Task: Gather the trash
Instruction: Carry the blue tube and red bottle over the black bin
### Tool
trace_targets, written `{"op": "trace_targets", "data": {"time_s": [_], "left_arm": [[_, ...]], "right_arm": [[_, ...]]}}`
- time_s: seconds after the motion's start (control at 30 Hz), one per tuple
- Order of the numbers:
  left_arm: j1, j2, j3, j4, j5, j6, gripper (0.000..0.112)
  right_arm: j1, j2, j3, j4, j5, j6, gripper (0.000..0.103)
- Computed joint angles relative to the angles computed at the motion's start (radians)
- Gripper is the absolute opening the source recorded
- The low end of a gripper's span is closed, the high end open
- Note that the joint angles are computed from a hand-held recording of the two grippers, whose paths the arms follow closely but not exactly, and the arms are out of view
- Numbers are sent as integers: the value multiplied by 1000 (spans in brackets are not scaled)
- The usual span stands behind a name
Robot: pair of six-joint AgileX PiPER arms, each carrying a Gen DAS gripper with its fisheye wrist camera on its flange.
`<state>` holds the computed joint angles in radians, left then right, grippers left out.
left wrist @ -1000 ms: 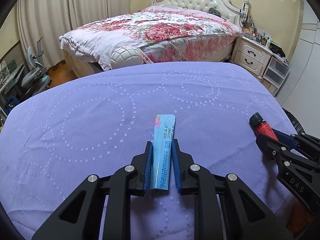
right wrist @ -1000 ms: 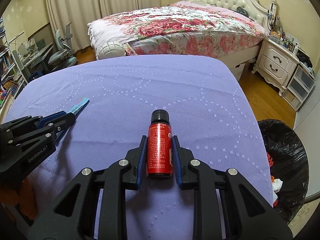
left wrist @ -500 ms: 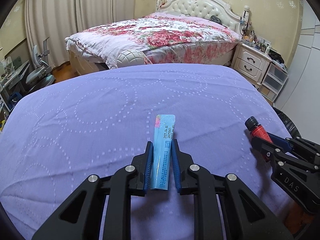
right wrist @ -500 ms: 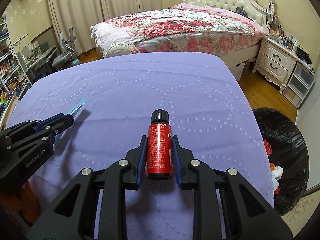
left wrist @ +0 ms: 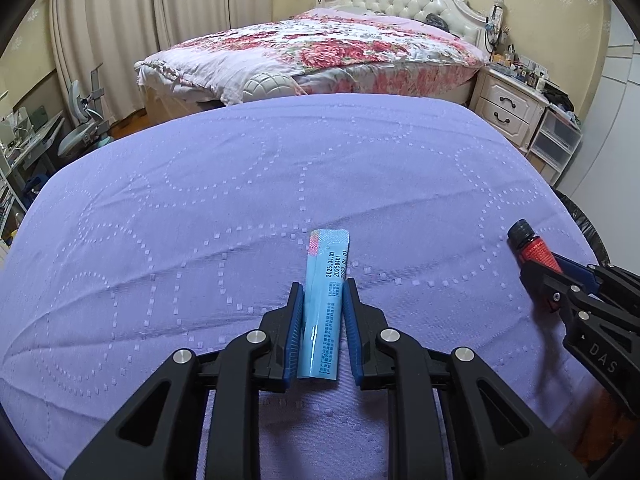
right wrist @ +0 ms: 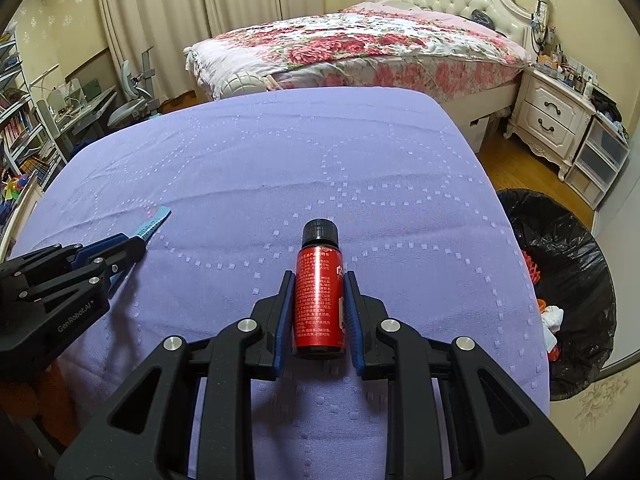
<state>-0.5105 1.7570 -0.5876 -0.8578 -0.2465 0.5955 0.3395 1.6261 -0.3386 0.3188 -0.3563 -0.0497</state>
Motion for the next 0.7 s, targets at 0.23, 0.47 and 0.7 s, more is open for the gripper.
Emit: {"op": "trace_targets", "data": {"time_s": [0.23, 0.47, 0.7], "left_arm": [[-1, 11, -12, -18, 3, 25, 39], [-5, 18, -13, -3, -6, 12, 42], [-17, 18, -8, 18, -18, 13, 28]], "right_arm": [[14, -2, 23, 14, -19, -4, 24], [14, -4, 20, 17, -15, -8, 24], [20, -5, 21, 28, -16, -14, 24]]}}
